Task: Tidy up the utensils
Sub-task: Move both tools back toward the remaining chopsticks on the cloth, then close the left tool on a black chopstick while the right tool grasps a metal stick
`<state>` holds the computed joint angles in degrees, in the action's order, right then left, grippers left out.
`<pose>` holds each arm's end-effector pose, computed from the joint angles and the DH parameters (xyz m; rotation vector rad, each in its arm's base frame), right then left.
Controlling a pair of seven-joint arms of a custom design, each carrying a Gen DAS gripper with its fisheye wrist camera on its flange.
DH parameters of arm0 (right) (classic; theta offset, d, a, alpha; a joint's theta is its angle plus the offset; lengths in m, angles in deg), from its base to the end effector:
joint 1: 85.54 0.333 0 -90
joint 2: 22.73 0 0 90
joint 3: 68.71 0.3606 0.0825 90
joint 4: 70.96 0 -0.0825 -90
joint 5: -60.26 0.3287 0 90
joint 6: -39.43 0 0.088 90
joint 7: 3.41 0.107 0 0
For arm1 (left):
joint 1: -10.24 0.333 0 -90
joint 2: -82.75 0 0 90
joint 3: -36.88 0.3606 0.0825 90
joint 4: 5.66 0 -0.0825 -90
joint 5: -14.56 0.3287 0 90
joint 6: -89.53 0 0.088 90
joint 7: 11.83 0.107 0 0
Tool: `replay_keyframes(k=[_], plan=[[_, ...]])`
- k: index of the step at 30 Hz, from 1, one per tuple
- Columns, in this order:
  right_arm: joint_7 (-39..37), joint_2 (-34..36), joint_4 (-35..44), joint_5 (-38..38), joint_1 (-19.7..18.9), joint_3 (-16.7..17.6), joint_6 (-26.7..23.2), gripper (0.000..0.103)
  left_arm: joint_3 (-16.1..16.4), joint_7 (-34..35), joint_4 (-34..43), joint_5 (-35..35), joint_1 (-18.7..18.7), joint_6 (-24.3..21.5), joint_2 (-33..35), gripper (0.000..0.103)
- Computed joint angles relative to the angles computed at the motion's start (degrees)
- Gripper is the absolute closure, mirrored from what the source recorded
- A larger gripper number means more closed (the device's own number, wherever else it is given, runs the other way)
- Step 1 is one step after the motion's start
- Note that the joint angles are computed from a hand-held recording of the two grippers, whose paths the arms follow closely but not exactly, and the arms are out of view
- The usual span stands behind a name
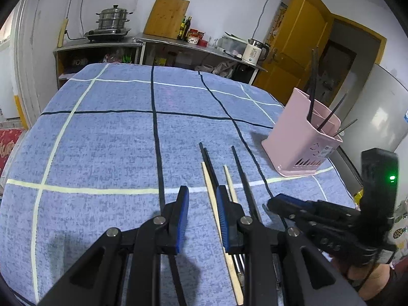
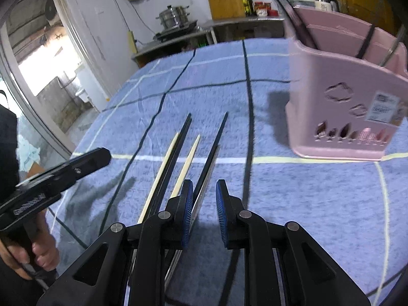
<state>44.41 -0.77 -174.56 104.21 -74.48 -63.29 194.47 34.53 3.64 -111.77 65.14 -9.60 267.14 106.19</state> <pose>0.6326 0.1529 0.4549 -2.0273 1.3663 -0.1600 0.5738 -0.2992 0.4570 -1.8880 1.7840 -1.0881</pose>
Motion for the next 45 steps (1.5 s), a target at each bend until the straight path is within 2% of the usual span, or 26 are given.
replay_keyframes(k=[3, 4, 10, 16, 17, 22, 24, 27, 29, 31, 33, 40, 41, 45], plan=[[3.42, 1.63, 1.29, -3.64, 1.61, -1.55, -0.47, 0.084, -0.32, 0.41, -0.15, -0.53, 0.6, 0.37, 0.07, 0.08], [2.63, 1.72, 1.21, -2.66, 1.04, -0.83, 0.23, 0.084, -0.37, 0.58, -0.17, -0.7, 0.72, 0.46, 0.1, 0.08], [4.64, 1.78, 0.81, -4.44, 1.48, -1.41, 1.22, 0.086, -1.21, 2.28, -0.07, -2.5, 1.57, 0.86, 0.52, 0.08], [10.6, 1.88, 0.5, -12.87, 5.27, -4.66, 3.08, 0.086, -1.54, 3.74, 0.02, -4.12, 1.48, 0.49, 0.62, 0.08], [11.69, 2.11, 0.71, -14.15, 5.74, -5.08, 3.36, 0.092, -2.02, 4.24, 0.1, -4.66, 1.77, 0.22, 0.65, 0.08], [10.86, 1.68, 0.41, -13.64, 3.09, -3.61, 2.57, 0.097, -4.0, 6.63, 1.17, -7.36, 2.76, -0.46, 1.09, 0.08], [10.15, 1.2, -0.22, -12.45, 1.77, -3.25, 2.35, 0.097, -6.23, 9.12, 2.34, -9.26, 4.08, -0.47, 1.97, 0.08], [9.25, 0.37, -1.41, -10.45, 0.19, -2.89, 2.29, 0.097, -11.32, 15.44, 6.28, -13.72, 6.35, -3.08, 4.92, 0.08], [9.05, 0.33, -1.27, -10.01, -0.24, -3.03, 1.84, 0.097, -14.58, 20.45, 10.07, -17.12, 7.18, -6.57, 7.66, 0.08], [9.1, 0.31, -1.18, -9.68, -0.52, -3.19, 1.71, 0.097, -16.6, 25.04, 14.02, -19.8, 7.08, -10.06, 10.37, 0.08], [9.0, 0.46, -0.79, -8.97, -1.08, -3.08, 1.15, 0.097, -17.18, 28.71, 18.1, -21.82, 6.03, -13.73, 12.82, 0.08], [7.98, 0.28, -0.67, -7.5, -2.24, -3.05, 0.32, 0.097, -14.83, 35.8, 28.34, -27.84, 1.49, -24.86, 18.14, 0.08], [7.84, 0.39, -0.4, -7.47, -2.34, -3.05, -0.02, 0.097, -13.71, 35.58, 28.23, -27.65, 0.72, -24.34, 18.06, 0.08], [8.07, 0.99, 0.67, -7.99, -2.21, -3.37, -0.98, 0.097, -11.66, 36.32, 30.52, -27.53, -1.39, -27.45, 18.58, 0.083]])
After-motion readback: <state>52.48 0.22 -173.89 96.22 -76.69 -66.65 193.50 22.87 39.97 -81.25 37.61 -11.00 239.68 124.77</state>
